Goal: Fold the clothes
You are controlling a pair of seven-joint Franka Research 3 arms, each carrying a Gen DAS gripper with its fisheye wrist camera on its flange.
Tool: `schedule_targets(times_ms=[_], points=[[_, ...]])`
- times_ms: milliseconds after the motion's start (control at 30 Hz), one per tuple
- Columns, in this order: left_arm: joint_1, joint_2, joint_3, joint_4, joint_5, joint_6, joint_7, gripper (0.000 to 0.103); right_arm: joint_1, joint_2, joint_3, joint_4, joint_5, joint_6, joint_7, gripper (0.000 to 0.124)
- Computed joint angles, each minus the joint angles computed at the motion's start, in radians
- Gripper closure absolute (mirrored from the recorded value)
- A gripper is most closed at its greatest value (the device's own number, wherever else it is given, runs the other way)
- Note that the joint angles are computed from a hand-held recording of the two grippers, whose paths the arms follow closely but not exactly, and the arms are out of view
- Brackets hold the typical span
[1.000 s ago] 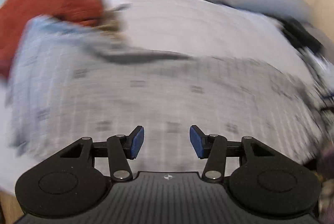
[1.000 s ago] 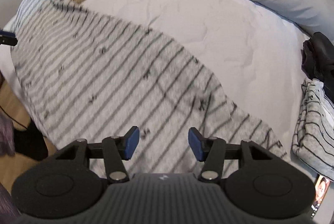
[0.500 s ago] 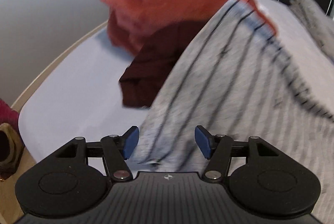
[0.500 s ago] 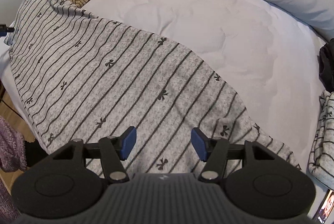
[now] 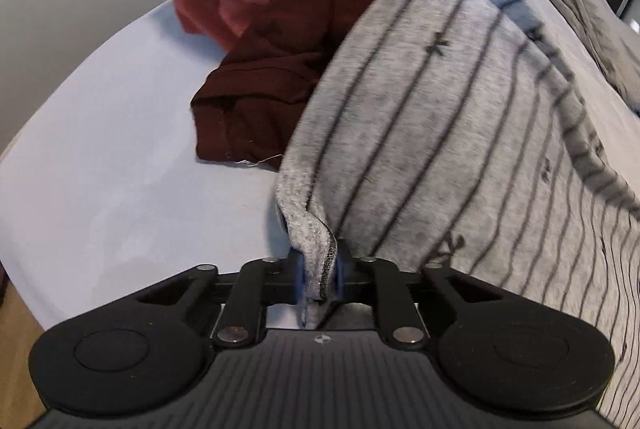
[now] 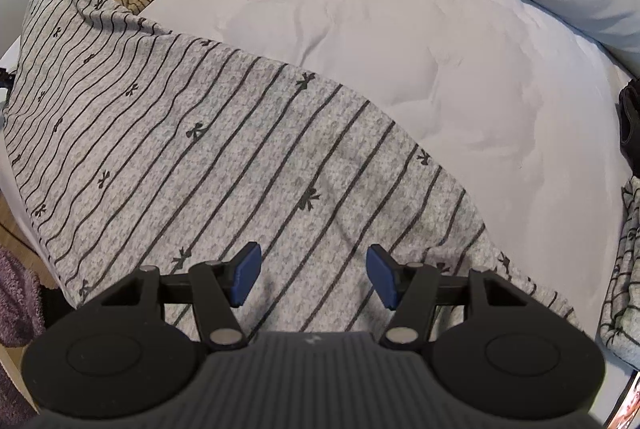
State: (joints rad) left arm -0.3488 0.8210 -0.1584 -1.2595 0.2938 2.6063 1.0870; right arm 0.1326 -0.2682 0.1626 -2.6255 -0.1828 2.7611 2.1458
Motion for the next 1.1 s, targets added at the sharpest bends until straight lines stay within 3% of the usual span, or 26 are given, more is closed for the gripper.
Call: schedule_targets(times_ms=[200, 400, 567, 800, 933, 1100], points=[[0.029, -0.174, -0.041, -0.213, -0.004, 0.125, 0.024, 0.093, -0.016, -0.045, 0.018, -0.017, -0.033, 0.013, 0.024, 0.061], [-0.012, -0.245, -0.086, -0.225, 0.029, 0.216, 0.120, 0.093, -0.025, -0.105, 0.033, -0.046, -0.025, 0.013, 0.023, 0.060], [-0.097, -0.188, -0.134, -0.084, 0.039, 0.170, 0.256, 0.093, -0.039, -0.172, 0.050, -0.078, -0.013, 0.015, 0.024, 0.059], [-0.262, -0.050, -0.166, 0.116, 0.022, 0.081, 0.435, 0.093, -0.068, -0.293, 0.066, -0.153, 0.020, -0.006, 0.046, 0.057], [-0.318, 0.013, -0.221, 0.146, -0.030, 0.050, 0.579, 0.093, -0.073, -0.351, 0.063, -0.204, 0.051, -0.030, 0.043, 0.056], [-0.395, 0.059, -0.219, 0.140, -0.059, -0.026, 0.685, 0.092, -0.067, -0.381, 0.056, -0.249, 0.095, -0.051, 0.038, 0.056]])
